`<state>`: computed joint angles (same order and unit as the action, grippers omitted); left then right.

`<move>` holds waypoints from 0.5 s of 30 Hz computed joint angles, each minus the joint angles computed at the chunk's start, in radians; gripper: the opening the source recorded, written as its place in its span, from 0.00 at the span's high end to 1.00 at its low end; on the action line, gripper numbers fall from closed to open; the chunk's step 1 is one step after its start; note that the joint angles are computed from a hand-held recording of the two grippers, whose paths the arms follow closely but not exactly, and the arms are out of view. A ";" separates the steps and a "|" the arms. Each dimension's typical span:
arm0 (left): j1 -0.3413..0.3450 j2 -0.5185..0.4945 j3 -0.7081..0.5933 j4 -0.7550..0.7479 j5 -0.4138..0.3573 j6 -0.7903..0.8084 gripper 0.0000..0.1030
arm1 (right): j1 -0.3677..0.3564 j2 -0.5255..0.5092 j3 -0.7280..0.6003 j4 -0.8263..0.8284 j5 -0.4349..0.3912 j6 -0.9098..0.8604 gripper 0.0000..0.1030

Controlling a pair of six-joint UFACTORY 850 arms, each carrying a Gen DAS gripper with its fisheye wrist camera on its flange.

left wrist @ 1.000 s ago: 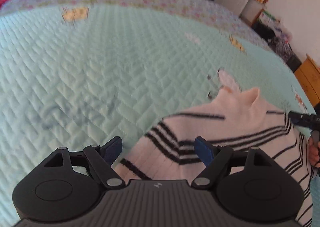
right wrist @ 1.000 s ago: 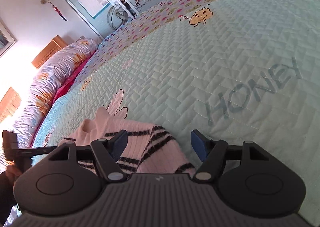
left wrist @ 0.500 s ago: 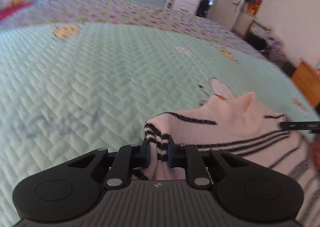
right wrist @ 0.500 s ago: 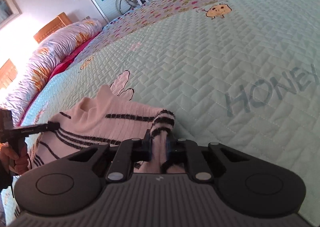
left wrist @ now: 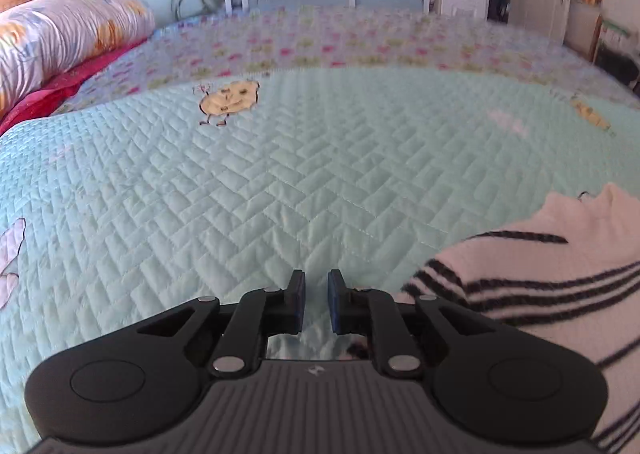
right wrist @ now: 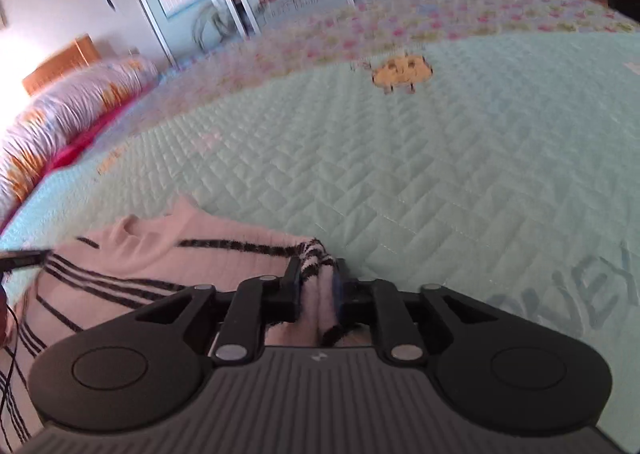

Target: Fold clothes

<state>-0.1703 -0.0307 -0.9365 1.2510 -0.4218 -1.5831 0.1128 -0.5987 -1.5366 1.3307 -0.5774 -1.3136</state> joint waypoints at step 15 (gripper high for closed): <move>-0.319 0.485 0.261 -0.094 -0.208 -0.128 0.51 | -0.108 0.344 0.373 0.100 -0.044 0.012 0.33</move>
